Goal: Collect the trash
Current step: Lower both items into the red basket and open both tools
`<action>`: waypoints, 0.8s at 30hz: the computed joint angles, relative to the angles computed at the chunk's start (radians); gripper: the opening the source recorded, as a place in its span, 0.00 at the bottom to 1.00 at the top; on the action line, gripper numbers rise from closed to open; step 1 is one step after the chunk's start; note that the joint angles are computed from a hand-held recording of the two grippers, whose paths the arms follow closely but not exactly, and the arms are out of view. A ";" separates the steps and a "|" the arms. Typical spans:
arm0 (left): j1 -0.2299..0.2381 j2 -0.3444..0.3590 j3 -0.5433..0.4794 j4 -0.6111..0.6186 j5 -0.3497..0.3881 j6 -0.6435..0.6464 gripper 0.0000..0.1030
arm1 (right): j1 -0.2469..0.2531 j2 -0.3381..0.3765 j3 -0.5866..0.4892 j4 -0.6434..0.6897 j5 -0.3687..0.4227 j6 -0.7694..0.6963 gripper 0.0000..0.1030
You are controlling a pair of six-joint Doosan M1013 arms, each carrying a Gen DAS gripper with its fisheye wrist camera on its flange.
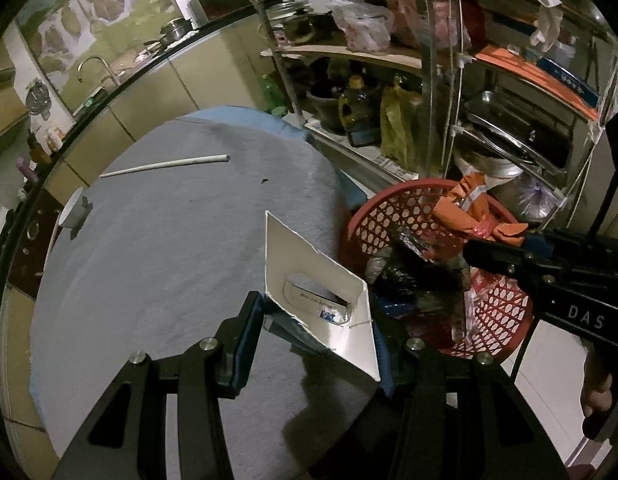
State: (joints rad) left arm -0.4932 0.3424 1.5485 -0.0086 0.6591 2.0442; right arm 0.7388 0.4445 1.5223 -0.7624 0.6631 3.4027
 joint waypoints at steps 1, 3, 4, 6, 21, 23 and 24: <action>-0.002 0.001 -0.001 0.001 0.002 0.001 0.49 | -0.001 -0.002 0.004 -0.001 -0.002 0.006 0.30; -0.005 0.005 -0.003 0.004 0.005 0.002 0.49 | -0.002 -0.004 0.011 -0.004 -0.002 0.017 0.30; -0.006 0.007 -0.004 0.001 0.010 0.005 0.49 | -0.004 -0.005 0.013 -0.003 -0.003 0.020 0.30; -0.009 0.012 -0.010 -0.007 0.019 0.015 0.49 | -0.005 -0.008 0.022 -0.005 -0.006 0.033 0.30; -0.034 0.046 -0.026 -0.055 0.066 0.094 0.51 | -0.025 -0.024 0.077 0.007 -0.018 0.112 0.32; -0.038 0.049 -0.028 -0.060 0.075 0.106 0.52 | -0.029 -0.026 0.083 0.021 -0.022 0.126 0.33; -0.039 0.050 -0.029 -0.063 0.079 0.112 0.52 | -0.032 -0.028 0.087 0.029 -0.029 0.133 0.33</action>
State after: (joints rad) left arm -0.5319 0.3926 1.5196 -0.0716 0.7386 2.1567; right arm 0.7070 0.4167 1.6095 -0.7333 0.6341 3.5361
